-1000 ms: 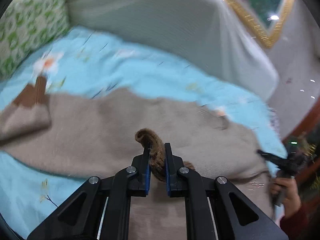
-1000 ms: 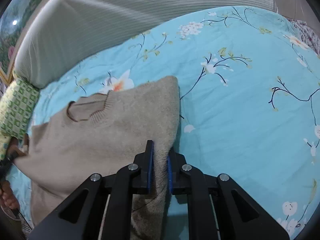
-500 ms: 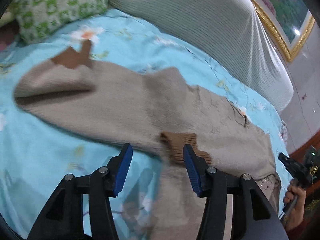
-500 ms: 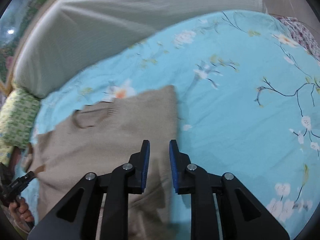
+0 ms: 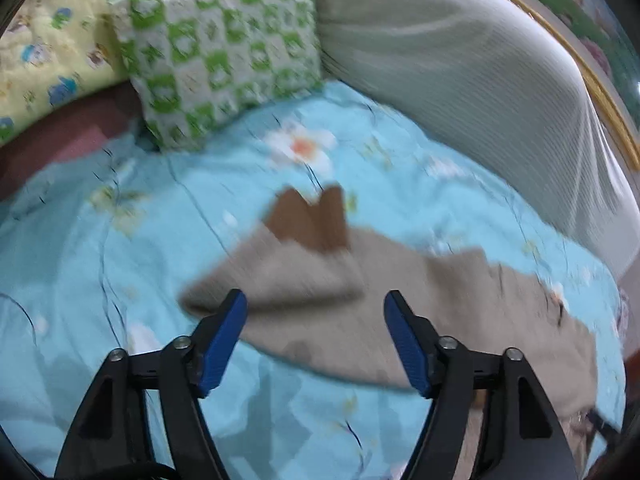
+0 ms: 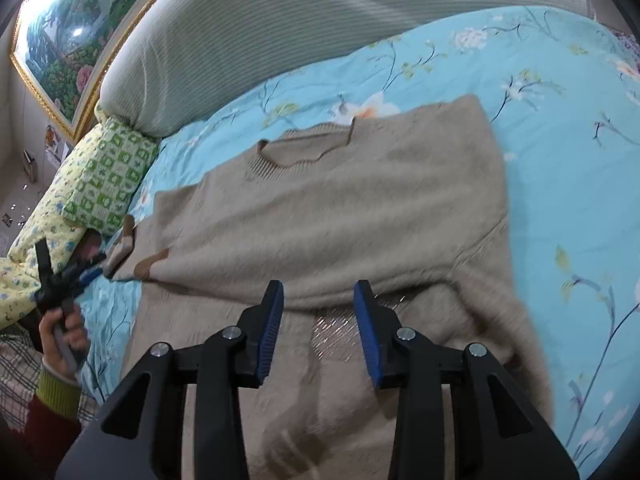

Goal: Fold small clothes
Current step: 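Fold the held sleeve across the sweater with the left gripper and release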

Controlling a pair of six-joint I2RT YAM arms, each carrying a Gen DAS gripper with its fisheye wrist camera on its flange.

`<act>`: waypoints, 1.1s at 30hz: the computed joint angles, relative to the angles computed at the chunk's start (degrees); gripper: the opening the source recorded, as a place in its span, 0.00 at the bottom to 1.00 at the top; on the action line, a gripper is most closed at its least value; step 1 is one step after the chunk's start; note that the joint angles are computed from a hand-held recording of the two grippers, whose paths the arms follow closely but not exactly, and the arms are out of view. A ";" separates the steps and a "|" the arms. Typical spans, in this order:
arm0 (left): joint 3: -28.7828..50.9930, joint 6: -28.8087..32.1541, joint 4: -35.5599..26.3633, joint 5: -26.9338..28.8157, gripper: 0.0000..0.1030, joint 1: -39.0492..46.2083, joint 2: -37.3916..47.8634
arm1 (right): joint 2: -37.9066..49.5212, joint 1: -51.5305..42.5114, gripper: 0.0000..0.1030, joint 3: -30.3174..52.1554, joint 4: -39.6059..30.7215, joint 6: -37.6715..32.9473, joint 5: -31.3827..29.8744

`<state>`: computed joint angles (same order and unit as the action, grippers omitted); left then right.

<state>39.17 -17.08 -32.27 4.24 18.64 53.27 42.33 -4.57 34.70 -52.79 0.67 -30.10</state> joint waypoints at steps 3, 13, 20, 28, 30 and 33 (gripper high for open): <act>2.05 3.16 2.02 1.86 0.77 3.29 4.52 | -0.95 1.24 0.38 -0.92 -0.67 1.13 0.76; 10.49 10.23 4.57 10.07 0.11 6.16 25.73 | -2.17 4.93 0.38 -1.81 -1.54 4.90 1.90; 3.46 3.75 5.89 9.59 0.04 1.96 12.55 | -3.33 5.42 0.38 -1.76 -1.76 5.85 0.99; 5.26 -13.34 8.64 1.62 0.04 -26.42 4.52 | -6.35 -5.25 0.38 -1.24 -7.83 -1.13 -4.93; 7.57 -17.97 13.32 -1.30 0.04 -36.66 9.20 | -6.46 -10.90 0.38 -0.32 -11.42 -6.39 -7.57; 12.33 -21.08 19.99 -4.71 0.04 -47.99 19.44 | -5.00 -19.69 0.38 1.03 -16.19 -14.89 -10.83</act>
